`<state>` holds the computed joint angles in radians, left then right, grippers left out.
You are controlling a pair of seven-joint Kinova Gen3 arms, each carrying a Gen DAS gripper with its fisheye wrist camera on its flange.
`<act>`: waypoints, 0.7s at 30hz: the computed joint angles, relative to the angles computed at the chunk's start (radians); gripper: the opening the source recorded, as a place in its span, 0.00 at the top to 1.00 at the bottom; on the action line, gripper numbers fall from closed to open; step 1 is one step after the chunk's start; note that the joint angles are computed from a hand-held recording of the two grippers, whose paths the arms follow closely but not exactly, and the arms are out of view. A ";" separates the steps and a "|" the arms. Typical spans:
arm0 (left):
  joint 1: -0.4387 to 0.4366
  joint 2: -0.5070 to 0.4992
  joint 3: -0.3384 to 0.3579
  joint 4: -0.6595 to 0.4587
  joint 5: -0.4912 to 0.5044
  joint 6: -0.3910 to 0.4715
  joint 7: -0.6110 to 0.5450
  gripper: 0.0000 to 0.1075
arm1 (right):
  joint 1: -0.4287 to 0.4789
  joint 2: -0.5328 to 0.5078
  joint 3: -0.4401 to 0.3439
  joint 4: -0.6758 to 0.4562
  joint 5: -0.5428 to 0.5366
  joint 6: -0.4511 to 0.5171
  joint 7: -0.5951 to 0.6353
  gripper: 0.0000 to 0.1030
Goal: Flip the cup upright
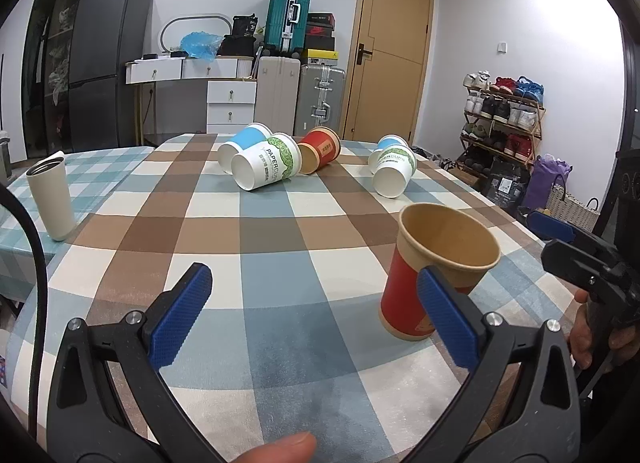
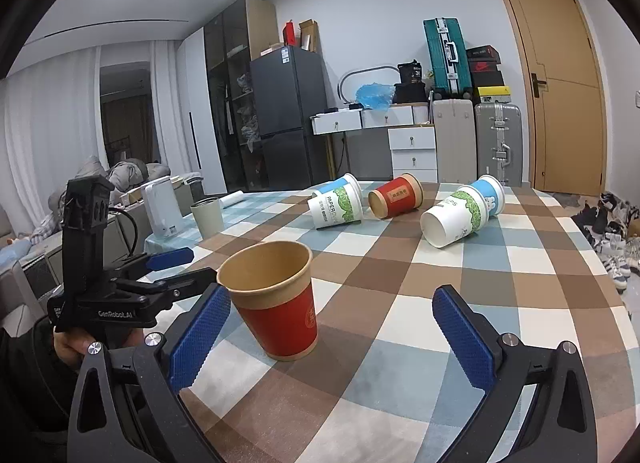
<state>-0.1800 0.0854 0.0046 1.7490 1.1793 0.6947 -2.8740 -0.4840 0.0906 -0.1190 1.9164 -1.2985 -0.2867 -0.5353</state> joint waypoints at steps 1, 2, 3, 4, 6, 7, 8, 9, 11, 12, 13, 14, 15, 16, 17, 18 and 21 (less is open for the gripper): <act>0.000 0.000 0.000 0.003 0.005 -0.002 -0.006 0.05 | -0.004 -0.001 -0.003 0.004 0.010 -0.013 -0.006 0.00; 0.000 0.001 0.000 0.004 0.007 -0.003 -0.011 0.05 | -0.005 -0.002 -0.007 0.009 0.022 -0.020 -0.017 0.00; 0.000 0.001 0.001 0.005 0.008 -0.006 -0.012 0.05 | -0.007 -0.002 -0.008 0.012 0.031 -0.023 -0.022 0.00; 0.001 0.000 0.001 0.008 0.010 -0.011 -0.014 0.05 | -0.006 -0.003 -0.008 0.012 0.038 -0.017 -0.024 0.00; 0.002 0.000 0.001 0.011 0.017 -0.014 -0.024 0.05 | -0.009 -0.001 -0.005 0.009 0.028 -0.018 -0.012 0.00; 0.002 0.000 0.001 0.012 0.020 -0.014 -0.028 0.05 | -0.010 -0.002 -0.006 0.010 0.028 -0.016 -0.012 0.00; 0.002 -0.001 0.001 0.015 0.024 -0.016 -0.034 0.05 | -0.008 -0.002 -0.006 0.011 0.035 -0.012 -0.017 0.00; 0.001 -0.001 0.000 0.017 0.030 -0.015 -0.042 0.05 | -0.010 -0.002 -0.007 0.013 0.040 -0.018 -0.021 0.00; 0.002 0.002 0.000 0.016 0.030 -0.017 -0.037 0.05 | -0.011 -0.001 -0.007 0.015 0.049 -0.022 -0.032 0.00; 0.002 0.002 0.000 0.015 0.028 -0.014 -0.033 0.05 | -0.011 -0.001 -0.006 0.015 0.049 -0.020 -0.034 0.00; 0.001 0.001 -0.001 0.016 0.028 -0.013 -0.033 0.05 | -0.012 -0.001 -0.005 0.016 0.048 -0.020 -0.033 0.00; 0.001 0.002 -0.001 0.015 0.028 -0.012 -0.030 0.05 | -0.013 -0.001 -0.005 0.015 0.046 -0.021 -0.030 0.00; -0.001 0.003 -0.002 0.015 0.031 -0.009 -0.029 0.05 | -0.013 -0.001 -0.005 0.016 0.050 -0.022 -0.034 0.00; -0.003 0.004 -0.003 0.015 0.034 -0.006 -0.031 0.05 | -0.013 -0.001 -0.005 0.017 0.053 -0.023 -0.037 0.00; -0.004 0.003 -0.003 0.017 0.037 -0.008 -0.033 0.05 | -0.013 0.000 -0.003 0.016 0.050 -0.020 -0.035 0.00; -0.004 0.002 -0.003 0.018 0.037 -0.008 -0.035 0.05 | -0.013 0.000 -0.003 0.016 0.049 -0.018 -0.034 0.00; -0.005 0.002 -0.003 0.018 0.037 -0.008 -0.038 0.05 | -0.014 -0.002 -0.003 0.018 0.050 -0.021 -0.037 0.00</act>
